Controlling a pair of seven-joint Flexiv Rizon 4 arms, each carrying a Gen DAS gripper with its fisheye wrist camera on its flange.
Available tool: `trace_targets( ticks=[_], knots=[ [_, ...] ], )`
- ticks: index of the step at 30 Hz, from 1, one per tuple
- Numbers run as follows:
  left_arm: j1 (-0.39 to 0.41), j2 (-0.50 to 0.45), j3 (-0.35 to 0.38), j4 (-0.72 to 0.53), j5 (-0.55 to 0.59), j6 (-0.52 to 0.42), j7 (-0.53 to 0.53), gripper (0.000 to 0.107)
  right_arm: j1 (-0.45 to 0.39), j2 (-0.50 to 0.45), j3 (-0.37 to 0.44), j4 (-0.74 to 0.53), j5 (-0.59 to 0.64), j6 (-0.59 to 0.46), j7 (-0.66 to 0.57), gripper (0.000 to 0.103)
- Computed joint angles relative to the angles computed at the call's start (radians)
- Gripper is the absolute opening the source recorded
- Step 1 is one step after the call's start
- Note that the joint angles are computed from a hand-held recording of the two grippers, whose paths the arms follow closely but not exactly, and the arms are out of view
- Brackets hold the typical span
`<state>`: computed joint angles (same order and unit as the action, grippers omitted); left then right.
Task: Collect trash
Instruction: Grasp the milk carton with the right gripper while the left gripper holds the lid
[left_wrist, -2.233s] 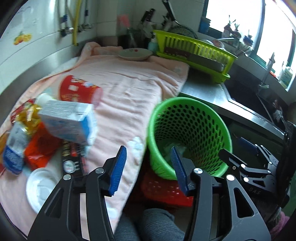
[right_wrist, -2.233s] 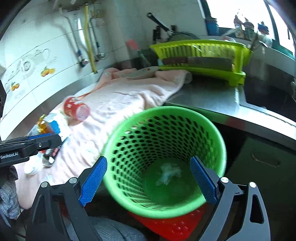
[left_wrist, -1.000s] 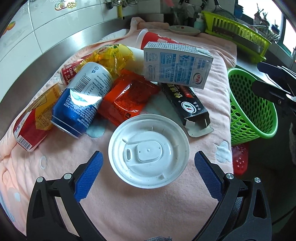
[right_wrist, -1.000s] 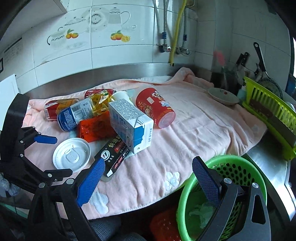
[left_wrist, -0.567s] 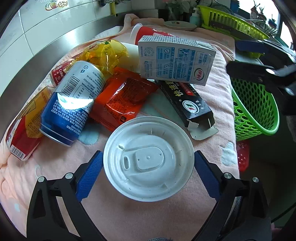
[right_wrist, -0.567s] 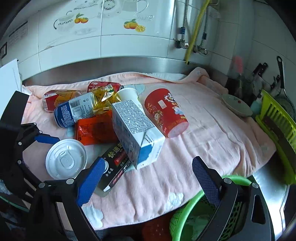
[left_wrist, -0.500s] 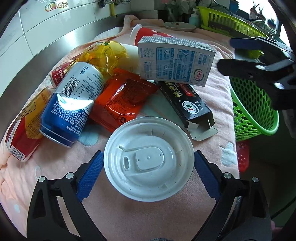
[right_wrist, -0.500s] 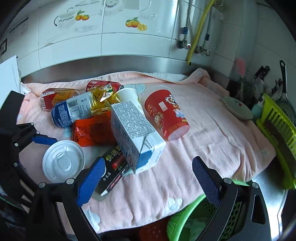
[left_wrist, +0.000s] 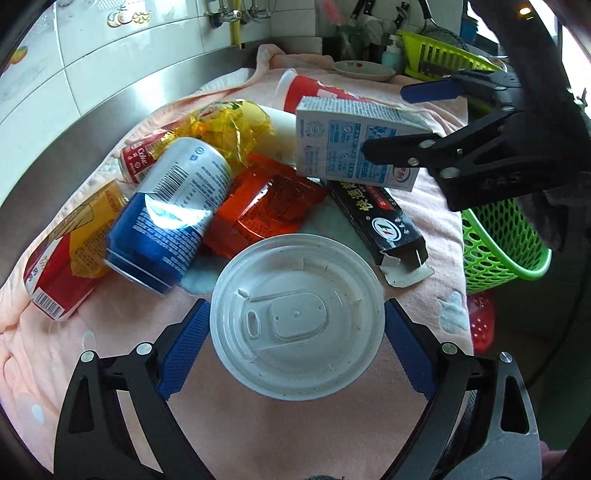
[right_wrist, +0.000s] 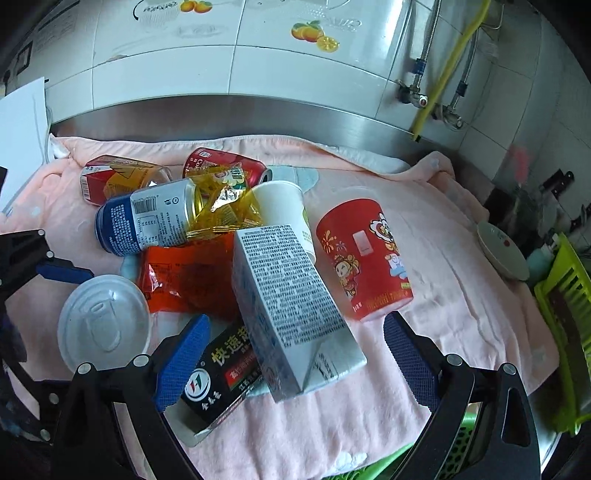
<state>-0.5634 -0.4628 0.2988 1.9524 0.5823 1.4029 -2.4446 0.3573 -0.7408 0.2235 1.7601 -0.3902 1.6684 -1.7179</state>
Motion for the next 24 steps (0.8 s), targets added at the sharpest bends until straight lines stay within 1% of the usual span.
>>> trace_targets(
  ticks=[1,3,5,7,8,9,10,11,12,13,15,17,18,20,22,24],
  knots=[
    [0.000,-0.002,0.002,-0.004,0.001,-0.002,-0.002,0.091,-0.012,-0.009,0.019,-0.016,-0.007,-0.022,-0.008,0.092],
    [-0.001,0.003,0.006,-0.003,0.005,-0.003,-0.006,0.091,0.014,-0.018,-0.008,-0.033,-0.012,-0.035,-0.010,0.092],
    [-0.010,0.008,0.016,-0.004,0.016,-0.017,-0.021,0.091,0.003,-0.032,0.014,-0.059,-0.015,-0.068,-0.023,0.090],
    [-0.004,0.017,0.013,0.003,0.023,-0.019,-0.030,0.091,0.008,-0.041,0.015,-0.078,-0.011,-0.093,-0.031,0.084],
    [-0.008,0.022,0.016,0.003,0.031,-0.027,-0.039,0.091,-0.004,-0.049,0.036,-0.093,-0.009,-0.122,-0.042,0.079],
    [-0.006,0.026,0.015,0.005,0.039,-0.030,-0.047,0.091,0.001,-0.052,0.035,-0.101,-0.005,-0.137,-0.047,0.072],
    [-0.004,0.030,0.013,0.007,0.047,-0.033,-0.054,0.091,0.004,-0.052,0.033,-0.102,0.000,-0.142,-0.054,0.070],
    [-0.003,0.035,0.013,0.008,0.056,-0.038,-0.063,0.091,0.008,-0.052,0.030,-0.102,0.004,-0.144,-0.060,0.064],
    [-0.001,0.038,0.010,0.007,0.065,-0.042,-0.071,0.091,0.019,-0.047,0.014,-0.095,0.010,-0.135,-0.058,0.059],
    [0.001,0.043,0.008,0.008,0.075,-0.045,-0.080,0.091,0.023,-0.041,0.008,-0.084,0.015,-0.124,-0.058,0.057],
    [0.008,0.049,0.003,0.007,0.094,-0.049,-0.099,0.090,0.011,-0.029,0.021,-0.064,0.028,-0.112,-0.064,0.049],
    [0.014,0.054,-0.004,0.005,0.111,-0.054,-0.118,0.090,0.013,-0.013,0.015,-0.037,0.040,-0.086,-0.057,0.047],
    [0.018,0.058,-0.008,0.006,0.119,-0.052,-0.128,0.090,-0.003,-0.005,0.032,-0.019,0.045,-0.069,-0.063,0.046],
    [0.017,0.066,-0.011,0.004,0.142,-0.056,-0.153,0.090,0.020,0.019,-0.004,0.023,0.056,-0.023,-0.042,0.044],
    [0.021,0.075,-0.020,0.003,0.161,-0.057,-0.173,0.090,0.011,0.039,-0.002,0.061,0.062,0.017,-0.029,0.043],
    [0.018,0.086,-0.026,-0.002,0.186,-0.067,-0.196,0.090,0.034,0.065,-0.041,0.107,0.073,0.072,-0.006,0.042]
  ],
)
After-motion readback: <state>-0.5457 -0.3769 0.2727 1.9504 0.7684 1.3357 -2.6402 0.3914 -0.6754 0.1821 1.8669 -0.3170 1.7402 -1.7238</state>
